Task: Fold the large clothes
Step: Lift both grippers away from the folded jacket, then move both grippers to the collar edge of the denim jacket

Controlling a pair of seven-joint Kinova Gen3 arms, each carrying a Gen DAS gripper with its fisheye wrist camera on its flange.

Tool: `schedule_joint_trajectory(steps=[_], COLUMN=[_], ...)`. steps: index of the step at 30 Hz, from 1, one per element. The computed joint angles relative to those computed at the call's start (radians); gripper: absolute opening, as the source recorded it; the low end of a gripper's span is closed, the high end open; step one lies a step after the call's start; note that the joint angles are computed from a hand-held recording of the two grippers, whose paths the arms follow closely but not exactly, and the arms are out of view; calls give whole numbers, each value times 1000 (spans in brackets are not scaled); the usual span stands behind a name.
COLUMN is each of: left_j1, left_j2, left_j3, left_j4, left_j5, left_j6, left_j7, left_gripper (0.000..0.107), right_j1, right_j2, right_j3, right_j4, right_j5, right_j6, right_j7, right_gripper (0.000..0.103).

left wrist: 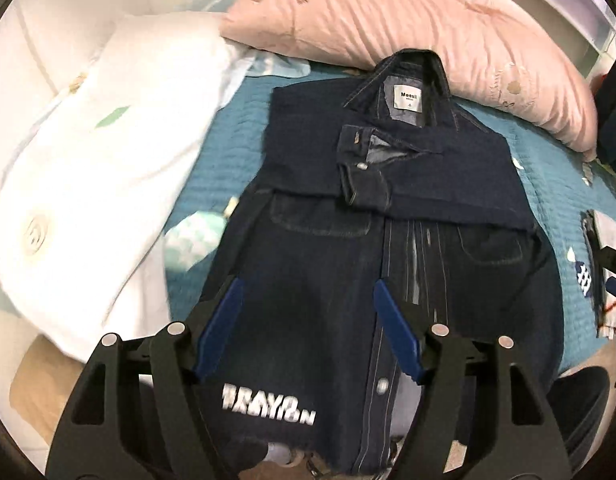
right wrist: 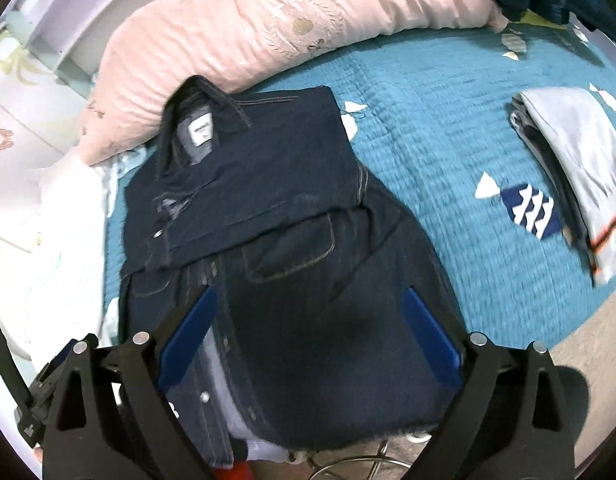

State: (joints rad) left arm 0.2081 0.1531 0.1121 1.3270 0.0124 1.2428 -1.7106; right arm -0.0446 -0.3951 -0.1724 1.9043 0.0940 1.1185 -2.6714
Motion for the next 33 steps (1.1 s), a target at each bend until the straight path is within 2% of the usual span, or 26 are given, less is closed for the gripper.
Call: schedule_joint_trajectory(steps=[3,6,9,12,15,20,24,27,30,33], left_j1=[-24,-25,-29,-6,15,78,89,114,129,119], left_j2=[-59,-92,-91,-55,26,143,189,198,243,281], left_j3=[-9,-6,-4,11,18,15,12,4,-4,-4], left_j4=[48,71,67,49,-18,-153,-247,-269,-334,-381], left_j5=[24,13,29,-1,0,-39,-19,-45,-56,-30], left_j6=[0,-11,-21,-44,-26,-15,17,-10,39,60], left_j7=[-28,-30,-24,4,24,91,99,105,133,134], left_gripper=[70,71,75,75,75,75,75,75,75,75], right_j1=[-1,-3,-2,-3,-4,2,21,31,45,39], right_j2=[-37,-62,-51,-10,45,149,181,175,189,223], right_j3=[-46,-57,-47,2,59,143,159,145,139,171], right_j4=[5,12,13,21,24,-43,-107,-131,-159,-192], right_j5=[4,3,14,-6,-22,-54,-59,-29,-13,-37], right_j6=[22,18,-4,-37,-91,-130,-115,-116,-97,-94], right_j7=[-31,-44,-23,4,57,184,233,246,253,319], right_gripper=[92,92,93,93,93,93,93,93,93,93])
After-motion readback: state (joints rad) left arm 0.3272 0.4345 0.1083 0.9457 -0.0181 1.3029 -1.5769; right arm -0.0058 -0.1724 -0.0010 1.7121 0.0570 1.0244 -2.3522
